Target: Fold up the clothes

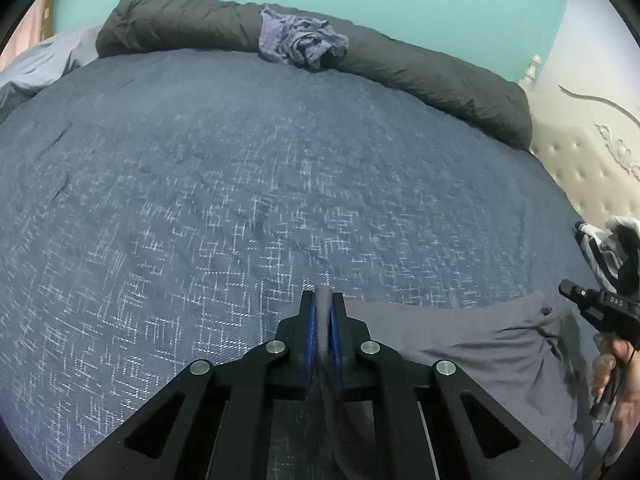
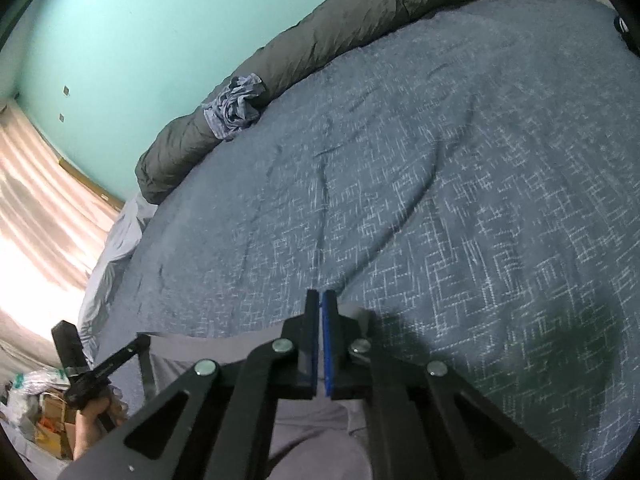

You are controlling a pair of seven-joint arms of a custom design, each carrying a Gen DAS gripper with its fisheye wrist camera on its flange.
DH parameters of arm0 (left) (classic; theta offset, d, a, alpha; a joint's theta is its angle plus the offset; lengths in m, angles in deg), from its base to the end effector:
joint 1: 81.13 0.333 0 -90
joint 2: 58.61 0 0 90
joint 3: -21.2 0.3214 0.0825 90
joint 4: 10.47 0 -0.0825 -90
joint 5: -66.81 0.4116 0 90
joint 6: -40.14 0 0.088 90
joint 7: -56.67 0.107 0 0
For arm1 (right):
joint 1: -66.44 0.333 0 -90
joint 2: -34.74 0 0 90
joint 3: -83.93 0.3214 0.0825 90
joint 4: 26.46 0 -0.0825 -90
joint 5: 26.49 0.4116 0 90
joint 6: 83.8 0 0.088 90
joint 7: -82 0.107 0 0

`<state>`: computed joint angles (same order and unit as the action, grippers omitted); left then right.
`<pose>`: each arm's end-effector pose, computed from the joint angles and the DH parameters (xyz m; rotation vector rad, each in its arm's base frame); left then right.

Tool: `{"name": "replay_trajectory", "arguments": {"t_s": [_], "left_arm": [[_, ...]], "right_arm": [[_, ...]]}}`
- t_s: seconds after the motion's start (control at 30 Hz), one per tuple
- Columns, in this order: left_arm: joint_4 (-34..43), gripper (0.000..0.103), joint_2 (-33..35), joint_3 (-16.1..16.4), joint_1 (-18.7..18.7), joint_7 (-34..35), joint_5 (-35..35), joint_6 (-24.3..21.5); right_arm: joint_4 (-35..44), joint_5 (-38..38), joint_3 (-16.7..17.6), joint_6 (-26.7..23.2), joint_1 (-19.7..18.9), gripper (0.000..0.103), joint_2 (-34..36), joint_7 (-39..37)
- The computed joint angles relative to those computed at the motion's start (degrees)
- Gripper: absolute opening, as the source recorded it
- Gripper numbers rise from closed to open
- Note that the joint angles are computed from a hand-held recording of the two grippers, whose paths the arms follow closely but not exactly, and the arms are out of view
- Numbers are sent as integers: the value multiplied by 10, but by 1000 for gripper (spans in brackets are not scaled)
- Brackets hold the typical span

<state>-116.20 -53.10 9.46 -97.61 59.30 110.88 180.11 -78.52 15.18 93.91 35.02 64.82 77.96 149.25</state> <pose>0.5795 -0.3050 0.5229 -2.2224 1.2256 -0.8022 0.8156 0.0940 0.5140 -1.7680 1.3855 0.2082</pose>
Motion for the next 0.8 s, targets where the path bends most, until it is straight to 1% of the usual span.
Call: {"name": "replay_trajectory", "arguments": {"t_s": [0.07, 0.2, 0.23, 0.3, 0.43, 0.47, 0.5, 0.53, 0.57, 0.67, 0.77, 0.8], "left_arm": [[-2, 7, -1, -1, -1, -2, -3, -5], [-4, 7, -3, -1, -1, -3, -5, -5], [-6, 7, -3, -2, 0, -1, -8, -3], [-9, 7, -5, -1, 2, 8, -13, -1], [-18, 7, -13, -2, 4, 15, -21, 3], [-11, 7, -7, -2, 5, 16, -21, 3], [-12, 7, -8, -2, 5, 16, -21, 5], [-13, 7, -9, -2, 5, 15, -20, 7], [-8, 7, -5, -1, 6, 16, -17, 6], [-6, 7, -8, -1, 3, 4, 0, 4], [0, 7, -7, -1, 2, -4, 12, 1], [3, 7, -5, -2, 1, -2, 12, -1]], "right_arm": [[34, -7, -3, -25, 2, 5, 24, 28], [69, -28, -7, -45, 7, 6, 47, 65], [75, -32, -6, -47, 8, 9, 51, 69], [87, -36, -2, -53, 9, 29, 59, 74], [93, -48, -1, -52, 15, 30, 62, 68], [75, -49, 0, -40, 15, 26, 51, 53], [65, -50, -1, -32, 16, 6, 45, 44], [57, -52, -2, -27, 17, 1, 40, 37], [48, -53, -3, -21, 17, 1, 34, 30], [-5, -27, 4, 24, 7, 0, -1, 1], [-25, 2, 10, 51, -1, 0, -18, -24], [-16, 3, 9, 47, -1, 0, -14, -24]]}}
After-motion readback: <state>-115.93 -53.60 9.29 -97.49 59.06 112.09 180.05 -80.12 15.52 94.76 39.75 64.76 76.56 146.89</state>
